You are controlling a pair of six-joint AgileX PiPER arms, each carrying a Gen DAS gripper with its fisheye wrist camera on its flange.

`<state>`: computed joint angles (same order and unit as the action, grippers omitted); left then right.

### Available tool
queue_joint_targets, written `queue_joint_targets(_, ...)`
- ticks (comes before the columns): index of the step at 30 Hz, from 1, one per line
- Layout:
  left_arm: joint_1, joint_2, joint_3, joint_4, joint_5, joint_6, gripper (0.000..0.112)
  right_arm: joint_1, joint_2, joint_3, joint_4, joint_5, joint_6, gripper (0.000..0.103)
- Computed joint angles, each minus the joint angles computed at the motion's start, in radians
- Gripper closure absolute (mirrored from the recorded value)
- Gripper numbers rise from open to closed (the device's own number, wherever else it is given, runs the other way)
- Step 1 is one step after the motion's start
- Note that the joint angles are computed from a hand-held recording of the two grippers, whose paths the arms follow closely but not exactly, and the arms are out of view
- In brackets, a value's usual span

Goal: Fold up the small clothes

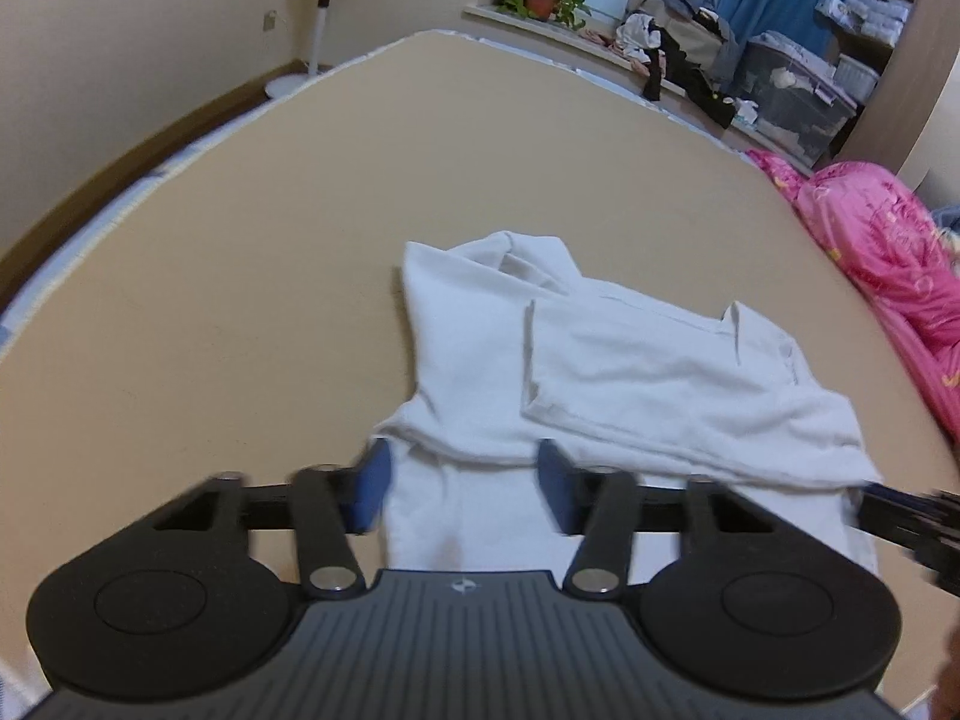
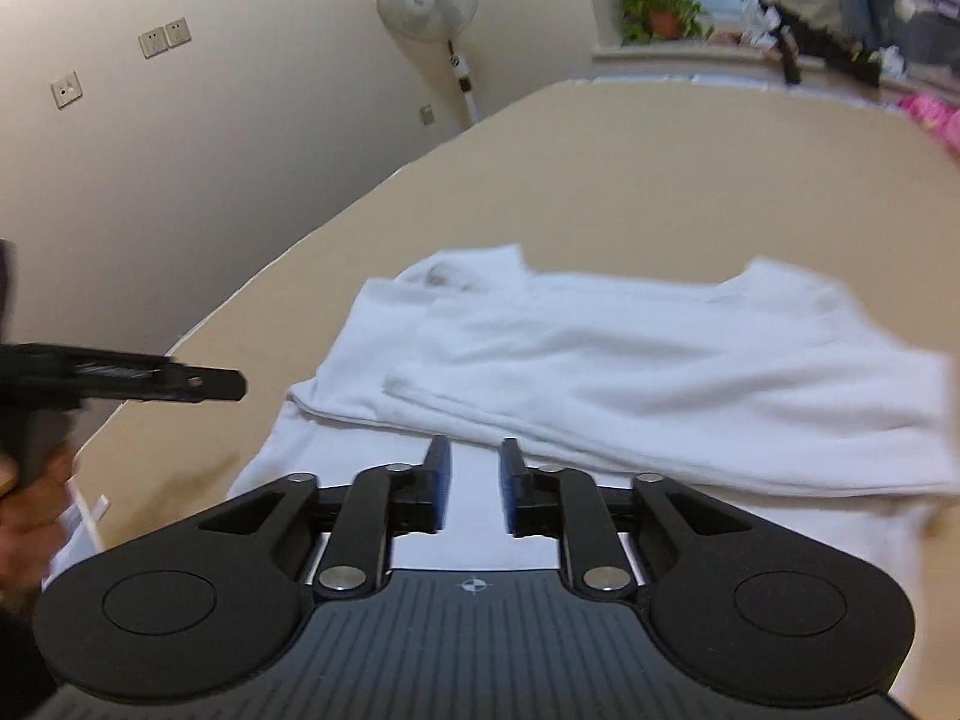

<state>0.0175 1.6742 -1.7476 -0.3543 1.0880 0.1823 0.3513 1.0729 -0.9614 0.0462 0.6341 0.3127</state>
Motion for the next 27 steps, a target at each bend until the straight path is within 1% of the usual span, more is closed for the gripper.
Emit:
queue_joint_targets(1,-0.004,0.03,-0.025,-0.011,0.006,-0.011,0.078,0.016,-0.058,0.005,-0.049,0.045,0.038,0.066)
queue_joint_targets(2,-0.011,0.049,-0.035,-0.017,0.003,-0.023,0.081,-0.009,-0.097,-0.001,-0.087,0.079,0.063,0.064)
queue_joint_targets(3,-0.018,0.071,-0.049,-0.024,-0.001,-0.033,0.081,-0.031,-0.139,0.017,-0.103,0.089,0.084,0.061)
queue_joint_targets(4,-0.025,0.096,-0.064,-0.034,-0.005,-0.037,0.081,-0.04,-0.175,0.047,-0.128,0.085,0.121,0.061)
queue_joint_targets(7,-0.031,0.164,-0.103,-0.093,-0.006,-0.044,0.081,-0.129,-0.257,0.198,-0.186,0.02,0.21,0.061)
queue_joint_targets(8,-0.032,0.181,-0.111,-0.11,-0.013,-0.05,0.08,-0.149,-0.248,0.227,-0.207,0.027,0.256,0.061)
queue_joint_targets(9,-0.036,0.197,-0.119,-0.117,-0.023,-0.06,0.079,-0.177,-0.198,0.215,-0.213,0.062,0.298,0.061)
queue_joint_targets(10,-0.04,0.216,-0.131,-0.119,-0.032,-0.077,0.079,-0.218,-0.173,0.212,-0.197,0.057,0.32,0.061)
queue_joint_targets(11,-0.046,0.233,-0.144,-0.118,-0.038,-0.093,0.074,-0.277,-0.176,0.227,-0.142,0.011,0.303,0.062)
queue_joint_targets(12,-0.054,0.255,-0.162,-0.116,-0.039,-0.105,0.071,-0.336,-0.162,0.239,-0.066,-0.026,0.246,0.062)
queue_joint_targets(13,-0.062,0.274,-0.178,-0.108,-0.04,-0.112,0.066,-0.37,-0.138,0.236,-0.03,-0.032,0.214,0.062)
queue_joint_targets(14,-0.076,0.29,-0.19,-0.082,-0.046,-0.124,0.066,-0.399,-0.124,0.236,-0.007,-0.032,0.198,0.061)
queue_joint_targets(17,-0.112,0.313,-0.197,-0.02,-0.081,-0.143,0.066,-0.516,-0.072,0.244,0.202,-0.048,0.036,0.061)
queue_joint_targets(18,-0.122,0.316,-0.199,-0.009,-0.092,-0.136,0.066,-0.537,-0.061,0.246,0.231,-0.054,0.014,0.061)
queue_joint_targets(20,-0.14,0.317,-0.199,0.004,-0.109,-0.118,0.066,-0.563,-0.048,0.241,0.232,-0.057,0.009,0.061)
queue_joint_targets(21,-0.149,0.317,-0.197,0.011,-0.116,-0.106,0.073,-0.576,-0.044,0.241,0.242,-0.061,-0.001,0.061)
queue_joint_targets(22,-0.158,0.318,-0.201,0.026,-0.121,-0.096,0.105,-0.591,-0.041,0.243,0.261,-0.065,-0.02,0.061)
queue_joint_targets(23,-0.167,0.317,-0.207,0.045,-0.124,-0.099,0.111,-0.607,-0.044,0.239,0.275,-0.059,-0.035,0.061)
queue_joint_targets(25,-0.155,0.277,-0.184,0.051,-0.169,-0.106,0.111,-0.617,-0.043,0.239,0.267,-0.066,-0.027,0.061)
queue_joint_targets(27,-0.12,0.228,-0.178,0.036,-0.187,-0.147,0.112,-0.622,-0.052,0.242,0.244,-0.08,-0.005,0.061)
